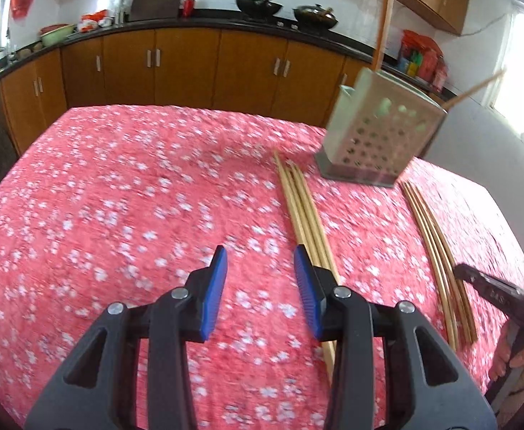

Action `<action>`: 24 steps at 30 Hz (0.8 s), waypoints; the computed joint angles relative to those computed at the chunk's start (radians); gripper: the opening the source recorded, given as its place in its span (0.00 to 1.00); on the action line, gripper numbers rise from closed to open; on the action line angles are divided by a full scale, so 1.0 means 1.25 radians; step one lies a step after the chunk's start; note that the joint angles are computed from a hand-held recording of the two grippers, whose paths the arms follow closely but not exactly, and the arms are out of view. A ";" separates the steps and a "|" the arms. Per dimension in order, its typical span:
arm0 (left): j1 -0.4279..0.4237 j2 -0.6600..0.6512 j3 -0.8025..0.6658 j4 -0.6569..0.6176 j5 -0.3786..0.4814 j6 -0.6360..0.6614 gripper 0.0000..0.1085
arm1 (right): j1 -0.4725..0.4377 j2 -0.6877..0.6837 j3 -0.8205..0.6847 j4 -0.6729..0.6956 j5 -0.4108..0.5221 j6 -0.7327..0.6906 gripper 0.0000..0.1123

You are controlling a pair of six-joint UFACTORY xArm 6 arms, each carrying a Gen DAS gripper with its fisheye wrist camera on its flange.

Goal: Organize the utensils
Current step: 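Return to the table and grasp one chopstick with each tool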

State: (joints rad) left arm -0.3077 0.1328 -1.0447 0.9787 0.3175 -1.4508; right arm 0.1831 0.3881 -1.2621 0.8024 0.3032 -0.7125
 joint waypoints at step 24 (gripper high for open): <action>-0.049 0.105 -0.088 -0.191 0.065 0.238 0.17 | -0.015 0.022 -0.018 -0.035 -0.025 0.038 0.08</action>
